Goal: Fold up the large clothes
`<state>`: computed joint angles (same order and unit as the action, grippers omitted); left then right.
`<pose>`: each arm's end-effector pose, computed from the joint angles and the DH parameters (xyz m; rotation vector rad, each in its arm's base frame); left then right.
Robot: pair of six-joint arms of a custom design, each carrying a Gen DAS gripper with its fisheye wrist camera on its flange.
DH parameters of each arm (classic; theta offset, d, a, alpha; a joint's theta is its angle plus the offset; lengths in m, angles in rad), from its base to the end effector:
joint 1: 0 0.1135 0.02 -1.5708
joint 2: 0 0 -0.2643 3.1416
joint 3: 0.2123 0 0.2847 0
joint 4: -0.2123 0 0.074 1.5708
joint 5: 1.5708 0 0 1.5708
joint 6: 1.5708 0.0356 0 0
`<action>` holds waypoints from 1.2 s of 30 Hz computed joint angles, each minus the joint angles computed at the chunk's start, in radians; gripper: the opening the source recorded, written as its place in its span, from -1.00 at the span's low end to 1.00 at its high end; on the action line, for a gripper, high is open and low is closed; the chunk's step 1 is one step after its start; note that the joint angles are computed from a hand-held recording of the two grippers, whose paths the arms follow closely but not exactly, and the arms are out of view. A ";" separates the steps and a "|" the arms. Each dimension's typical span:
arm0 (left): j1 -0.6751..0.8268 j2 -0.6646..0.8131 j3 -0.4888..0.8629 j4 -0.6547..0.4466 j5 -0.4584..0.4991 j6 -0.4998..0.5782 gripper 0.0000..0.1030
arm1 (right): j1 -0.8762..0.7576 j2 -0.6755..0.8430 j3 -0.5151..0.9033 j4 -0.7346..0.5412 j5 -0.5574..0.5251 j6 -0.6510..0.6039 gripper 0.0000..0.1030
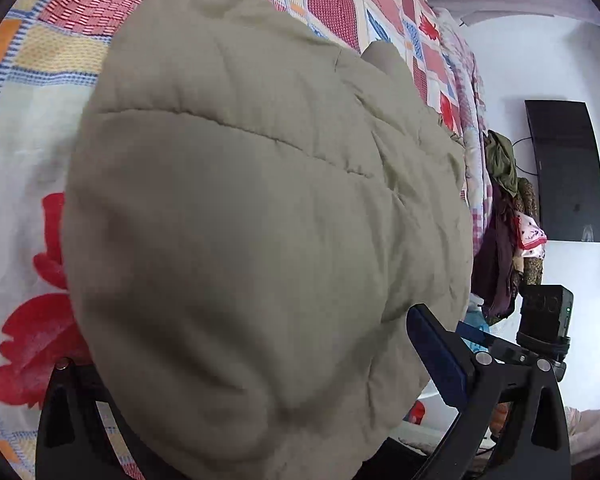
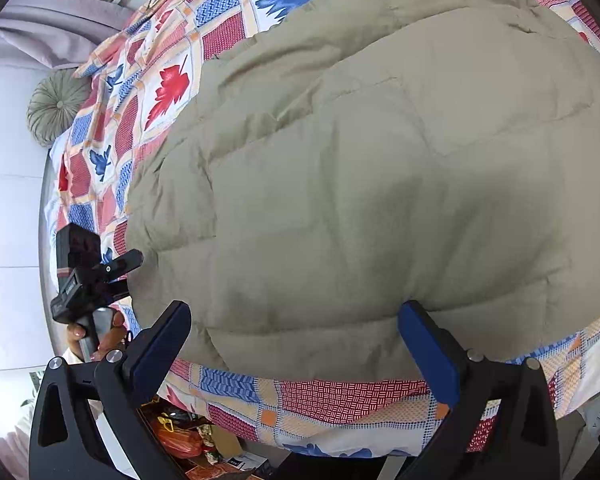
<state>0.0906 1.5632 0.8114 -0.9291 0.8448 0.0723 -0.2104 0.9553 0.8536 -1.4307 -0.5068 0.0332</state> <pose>0.2529 -0.0038 0.1345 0.0960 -2.8303 1.2809 0.1546 -0.0153 0.2557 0.3456 2.9442 0.7596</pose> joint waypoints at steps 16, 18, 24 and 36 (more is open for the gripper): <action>-0.137 -0.245 0.073 -0.075 -0.004 -0.182 -0.55 | 0.006 0.089 0.109 0.167 0.176 -0.066 -0.79; -0.179 -0.293 0.118 -0.102 -0.012 -0.230 -0.55 | 0.014 0.109 0.074 0.240 0.184 -0.066 -0.80; -0.424 -0.312 0.327 -0.081 -0.106 -0.488 -0.55 | 0.026 0.218 0.002 0.430 0.167 -0.058 -0.80; -0.871 0.096 0.924 -0.190 -0.448 -0.735 -0.50 | -0.131 0.442 0.020 0.474 -0.051 -0.119 -0.99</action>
<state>-0.7802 1.6588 1.7359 -1.1195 0.3970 -0.6628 -0.3409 1.3973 0.8740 -0.9568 -0.5573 -0.0862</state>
